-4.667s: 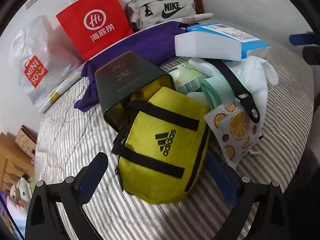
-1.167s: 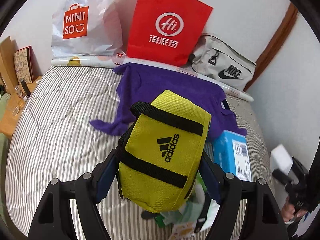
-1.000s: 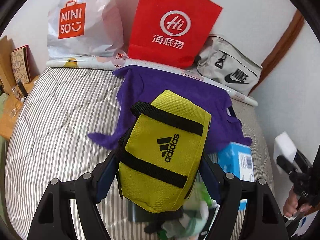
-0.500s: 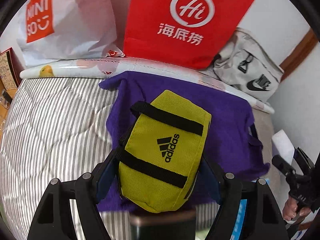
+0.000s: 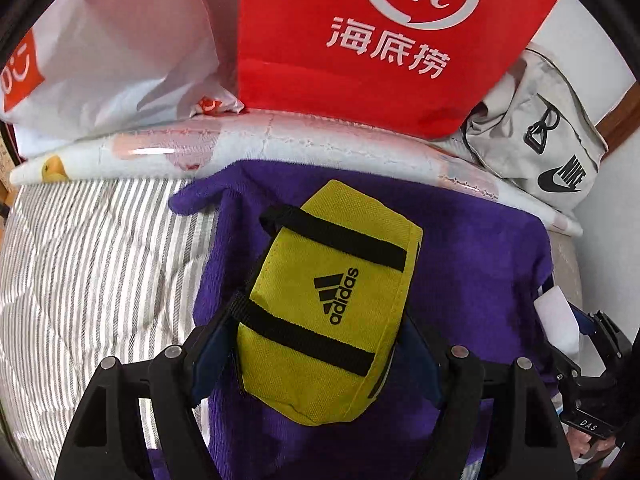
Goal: Organize soft objects
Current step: 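Carry the pouch with the left tool while the right tool carries the sponge onto the purple towel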
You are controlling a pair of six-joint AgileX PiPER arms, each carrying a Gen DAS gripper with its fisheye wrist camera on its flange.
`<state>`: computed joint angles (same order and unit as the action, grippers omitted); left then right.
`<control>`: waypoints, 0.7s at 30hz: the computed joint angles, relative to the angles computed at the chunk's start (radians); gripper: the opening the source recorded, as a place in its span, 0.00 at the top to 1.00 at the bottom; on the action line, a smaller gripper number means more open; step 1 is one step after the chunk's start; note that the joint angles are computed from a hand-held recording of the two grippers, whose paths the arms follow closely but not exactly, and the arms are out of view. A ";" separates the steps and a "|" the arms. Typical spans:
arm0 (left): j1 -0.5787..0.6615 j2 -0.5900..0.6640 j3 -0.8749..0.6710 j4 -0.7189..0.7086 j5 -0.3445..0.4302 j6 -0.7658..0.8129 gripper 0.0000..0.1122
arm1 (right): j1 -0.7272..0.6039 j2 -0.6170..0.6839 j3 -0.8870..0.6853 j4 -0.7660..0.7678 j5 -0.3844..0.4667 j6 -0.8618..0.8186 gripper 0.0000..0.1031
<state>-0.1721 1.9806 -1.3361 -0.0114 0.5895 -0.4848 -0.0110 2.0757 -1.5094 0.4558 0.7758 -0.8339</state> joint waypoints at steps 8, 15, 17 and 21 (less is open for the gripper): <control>-0.008 0.035 -0.053 0.015 0.035 0.002 0.30 | 0.015 0.042 -0.042 -0.006 0.021 0.025 0.24; -0.005 0.021 -0.048 -0.022 0.029 0.034 0.21 | 0.017 0.032 -0.036 -0.012 0.016 0.015 0.12; -0.012 0.020 -0.054 -0.006 0.036 0.011 0.21 | 0.012 0.023 -0.032 -0.004 0.016 0.009 0.12; -0.018 -0.032 -0.014 0.014 0.035 -0.021 0.21 | -0.002 -0.010 -0.021 0.011 0.030 0.000 0.12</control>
